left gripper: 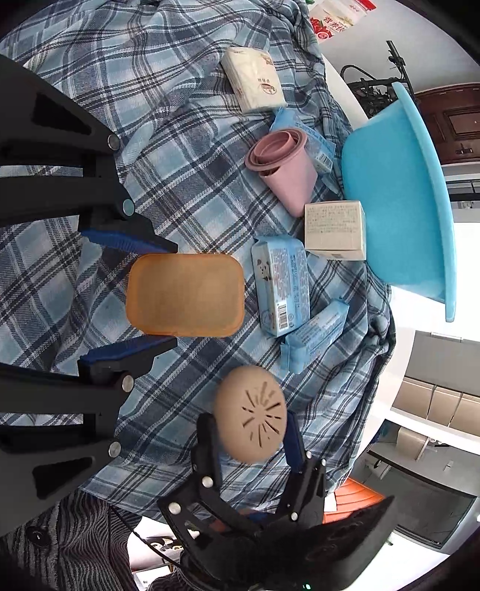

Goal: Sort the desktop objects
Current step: 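Lift the beige round soap dish with the right tool toward the basin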

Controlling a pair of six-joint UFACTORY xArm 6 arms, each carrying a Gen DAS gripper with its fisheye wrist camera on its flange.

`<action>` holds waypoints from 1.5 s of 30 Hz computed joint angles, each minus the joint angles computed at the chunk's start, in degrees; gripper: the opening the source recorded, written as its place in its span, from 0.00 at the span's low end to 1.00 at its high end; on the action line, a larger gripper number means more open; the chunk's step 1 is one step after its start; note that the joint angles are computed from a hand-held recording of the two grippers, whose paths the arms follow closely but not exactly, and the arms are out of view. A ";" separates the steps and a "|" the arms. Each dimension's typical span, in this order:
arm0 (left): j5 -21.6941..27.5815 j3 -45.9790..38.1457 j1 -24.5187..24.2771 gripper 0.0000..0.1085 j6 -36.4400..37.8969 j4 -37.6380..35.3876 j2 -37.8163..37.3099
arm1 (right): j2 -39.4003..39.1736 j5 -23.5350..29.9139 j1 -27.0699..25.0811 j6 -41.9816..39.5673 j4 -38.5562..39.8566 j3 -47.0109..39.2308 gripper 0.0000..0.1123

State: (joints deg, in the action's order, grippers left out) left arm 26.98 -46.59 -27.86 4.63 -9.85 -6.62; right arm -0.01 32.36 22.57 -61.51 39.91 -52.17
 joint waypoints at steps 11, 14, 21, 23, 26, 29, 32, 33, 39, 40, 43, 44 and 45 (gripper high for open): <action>0.32 1.12 -0.30 0.41 -0.84 0.02 -1.08 | 1.55 -5.18 2.20 -4.96 0.08 1.28 0.78; 0.37 1.25 -0.08 0.41 -1.37 0.38 -1.17 | 1.47 -7.82 3.51 -8.35 -0.50 1.90 0.82; 0.43 1.40 -0.16 0.41 -0.73 -0.20 -1.46 | 3.33 -6.11 3.17 -7.87 -1.75 0.16 0.83; 0.50 1.30 -0.17 0.41 -0.84 -0.10 -1.25 | 3.36 -5.70 2.80 -8.09 0.05 0.08 0.75; 0.34 1.12 -0.21 0.41 -1.31 0.13 -0.94 | 2.98 -4.39 2.08 -8.45 3.81 -0.18 0.71; 0.31 0.75 -0.45 0.41 -1.05 0.03 -0.65 | 1.00 -6.77 2.76 -10.28 4.68 1.78 0.71; 0.30 0.15 -0.85 0.41 -0.53 -0.29 -0.12 | -0.99 -7.26 3.13 -12.11 5.84 3.08 0.71; 0.24 -0.02 -0.97 0.41 -0.44 -0.36 0.06 | -1.50 -7.27 3.25 -12.45 6.29 3.34 0.71; -0.24 -0.70 -1.67 0.41 -0.90 0.10 0.81 | -4.33 -8.89 4.18 -15.09 9.33 4.99 0.71; -0.28 -0.71 -1.73 0.41 -1.04 0.24 0.79 | -4.72 -9.06 4.28 -15.40 9.95 5.09 0.71; -0.05 -0.94 -1.79 0.41 -1.47 0.69 0.79 | -5.78 -8.45 3.99 -15.94 11.45 5.15 0.71; 0.37 -1.12 -1.78 0.41 -1.58 0.82 0.76 | -5.98 -8.33 3.88 -16.01 11.81 5.08 0.71; 0.41 -1.18 -1.79 0.41 -1.79 1.08 0.72 | -6.13 -8.56 3.94 -16.02 12.20 5.07 0.71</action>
State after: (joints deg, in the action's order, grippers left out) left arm 27.39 -47.78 -29.65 2.84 -8.77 -5.90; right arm -6.14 23.80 26.51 -77.53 52.11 -47.11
